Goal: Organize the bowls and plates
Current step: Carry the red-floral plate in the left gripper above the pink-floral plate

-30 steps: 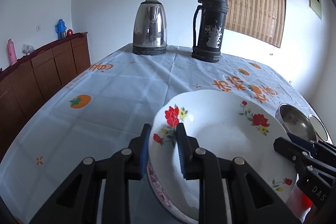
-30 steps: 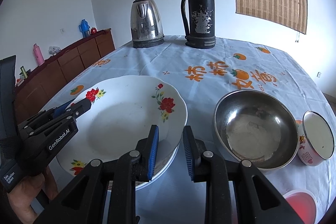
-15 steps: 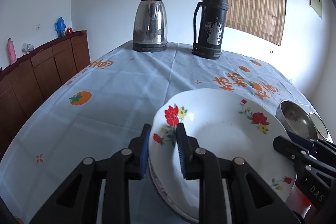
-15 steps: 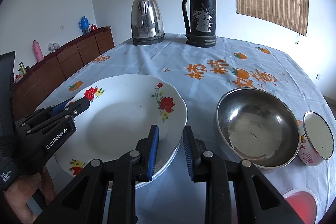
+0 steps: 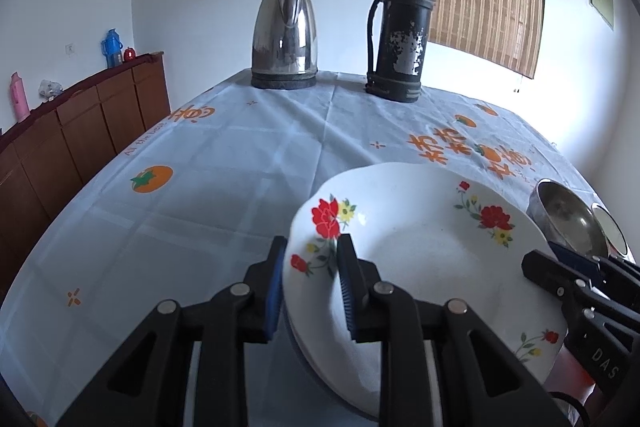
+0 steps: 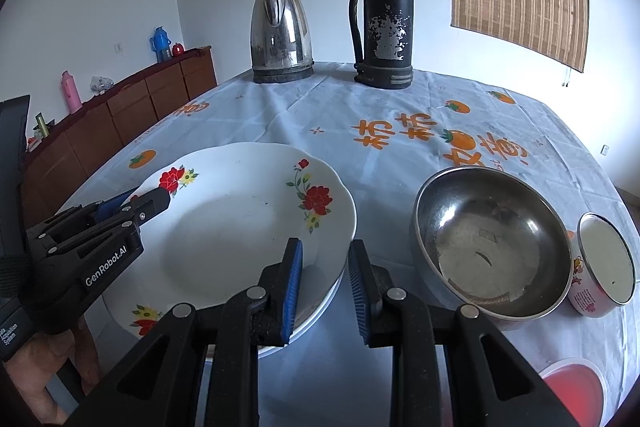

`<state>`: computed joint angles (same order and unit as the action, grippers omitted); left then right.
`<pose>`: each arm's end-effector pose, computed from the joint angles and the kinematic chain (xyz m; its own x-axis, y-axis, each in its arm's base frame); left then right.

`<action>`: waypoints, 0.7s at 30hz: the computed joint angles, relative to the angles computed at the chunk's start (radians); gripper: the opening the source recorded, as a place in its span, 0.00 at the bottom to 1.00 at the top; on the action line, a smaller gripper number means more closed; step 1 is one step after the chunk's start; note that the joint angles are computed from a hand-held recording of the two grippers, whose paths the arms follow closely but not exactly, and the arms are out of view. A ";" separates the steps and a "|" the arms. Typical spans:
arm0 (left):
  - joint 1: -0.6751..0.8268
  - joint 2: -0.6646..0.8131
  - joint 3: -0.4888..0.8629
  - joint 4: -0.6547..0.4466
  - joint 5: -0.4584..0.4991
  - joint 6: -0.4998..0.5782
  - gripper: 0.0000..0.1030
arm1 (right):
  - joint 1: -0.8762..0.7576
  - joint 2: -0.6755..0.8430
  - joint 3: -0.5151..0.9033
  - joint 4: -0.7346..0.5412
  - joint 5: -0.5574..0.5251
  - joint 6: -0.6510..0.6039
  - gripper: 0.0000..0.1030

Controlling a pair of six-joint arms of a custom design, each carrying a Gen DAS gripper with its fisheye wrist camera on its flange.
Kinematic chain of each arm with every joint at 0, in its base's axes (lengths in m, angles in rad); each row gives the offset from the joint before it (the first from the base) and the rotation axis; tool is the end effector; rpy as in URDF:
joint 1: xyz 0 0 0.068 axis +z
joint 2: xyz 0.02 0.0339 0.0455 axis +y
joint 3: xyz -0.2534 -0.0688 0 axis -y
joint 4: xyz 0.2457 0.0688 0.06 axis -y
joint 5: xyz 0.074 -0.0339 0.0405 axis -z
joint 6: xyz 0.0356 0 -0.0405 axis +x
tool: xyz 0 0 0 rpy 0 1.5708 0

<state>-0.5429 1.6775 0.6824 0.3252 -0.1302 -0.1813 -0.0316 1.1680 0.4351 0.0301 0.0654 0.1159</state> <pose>0.2736 -0.1597 0.1242 -0.5996 0.1530 -0.7856 0.3223 0.9446 -0.0620 0.2268 -0.0095 0.1560 -0.6323 0.1354 -0.7628 0.1555 0.9867 0.0463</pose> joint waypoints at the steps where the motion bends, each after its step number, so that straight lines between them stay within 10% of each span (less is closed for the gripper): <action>1: 0.001 0.000 -0.001 0.000 0.002 0.000 0.22 | 0.003 0.002 0.000 0.001 0.005 -0.001 0.25; 21: 0.013 0.013 0.014 -0.026 0.013 -0.004 0.22 | 0.023 0.027 0.006 -0.003 0.029 -0.011 0.25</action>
<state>-0.5298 1.6901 0.6962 0.2996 -0.1175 -0.1855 -0.0087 1.1955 0.4408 0.0271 0.0943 0.1054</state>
